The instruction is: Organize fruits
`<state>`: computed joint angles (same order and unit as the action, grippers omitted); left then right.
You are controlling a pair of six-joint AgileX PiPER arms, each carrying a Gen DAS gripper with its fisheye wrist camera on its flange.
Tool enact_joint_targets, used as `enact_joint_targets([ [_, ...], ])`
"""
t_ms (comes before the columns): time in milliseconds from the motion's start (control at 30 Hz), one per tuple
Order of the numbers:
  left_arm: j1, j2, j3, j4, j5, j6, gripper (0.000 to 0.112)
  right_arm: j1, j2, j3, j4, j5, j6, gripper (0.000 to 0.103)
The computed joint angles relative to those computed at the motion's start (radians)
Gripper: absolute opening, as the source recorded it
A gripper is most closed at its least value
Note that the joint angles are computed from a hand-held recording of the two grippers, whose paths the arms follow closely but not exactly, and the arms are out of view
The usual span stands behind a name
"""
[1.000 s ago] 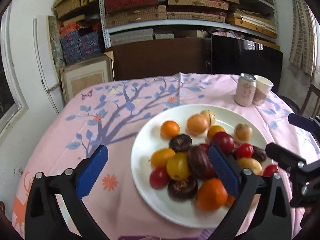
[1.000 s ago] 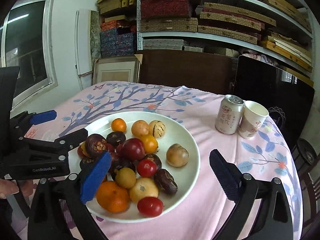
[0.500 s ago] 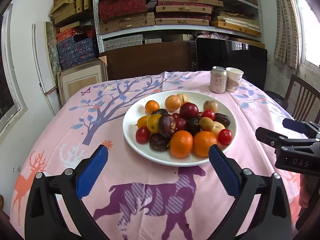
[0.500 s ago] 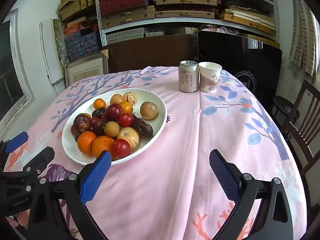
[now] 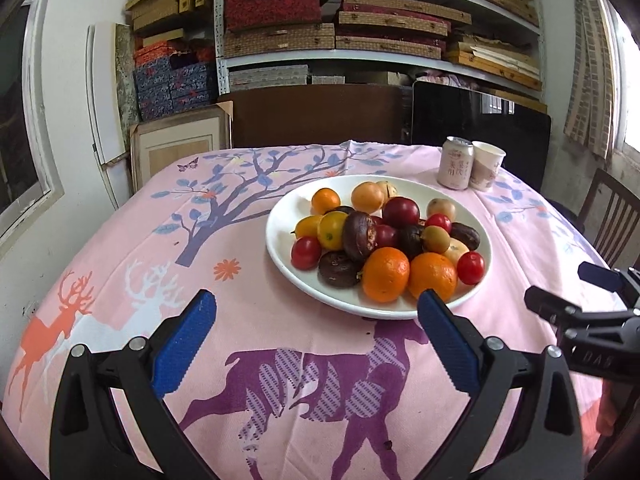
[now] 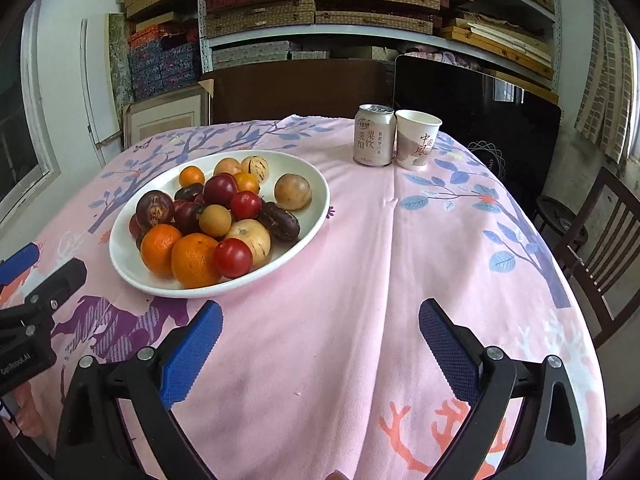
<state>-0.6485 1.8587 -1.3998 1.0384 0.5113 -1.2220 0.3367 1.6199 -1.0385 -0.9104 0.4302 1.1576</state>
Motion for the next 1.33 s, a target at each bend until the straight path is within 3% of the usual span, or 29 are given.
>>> enact_joint_targets([
  [67, -0.002, -0.004, 0.006, 0.029, -0.002, -0.025, 0.099, 0.033, 0.005, 0.01, -0.102, 0.029, 0.094, 0.099],
  [300, -0.008, -0.002, 0.0, 0.007, 0.0, -0.001, 0.099, 0.079, -0.008, 0.034, -0.24, 0.066, 0.238, 0.099],
  [500, -0.009, 0.001, -0.011, -0.031, 0.006, 0.033, 0.099, 0.079, -0.024, 0.043, -0.254, 0.05, 0.242, 0.099],
  [800, -0.018, -0.003, -0.013, -0.047, 0.007, 0.062, 0.099, 0.081, -0.024, 0.033, -0.239, 0.099, 0.267, 0.099],
  [900, -0.023, -0.018, 0.022, 0.044, -0.023, -0.012, 0.098, 0.086, -0.029, 0.038, -0.261, 0.111, 0.295, 0.099],
  [1033, -0.009, -0.043, 0.049, 0.053, -0.089, -0.046, 0.099, 0.09, -0.025, 0.033, -0.265, 0.125, 0.303, 0.099],
  [1133, -0.025, -0.036, 0.036, 0.113, -0.028, -0.113, 0.099, 0.089, -0.022, 0.03, -0.26, 0.129, 0.301, 0.099],
  [1233, -0.02, -0.034, 0.03, 0.083, -0.037, -0.082, 0.099, 0.093, -0.028, 0.034, -0.264, 0.134, 0.306, 0.099],
  [1333, -0.043, -0.016, 0.024, 0.141, -0.002, -0.098, 0.099, 0.092, -0.033, 0.037, -0.27, 0.135, 0.312, 0.099],
])
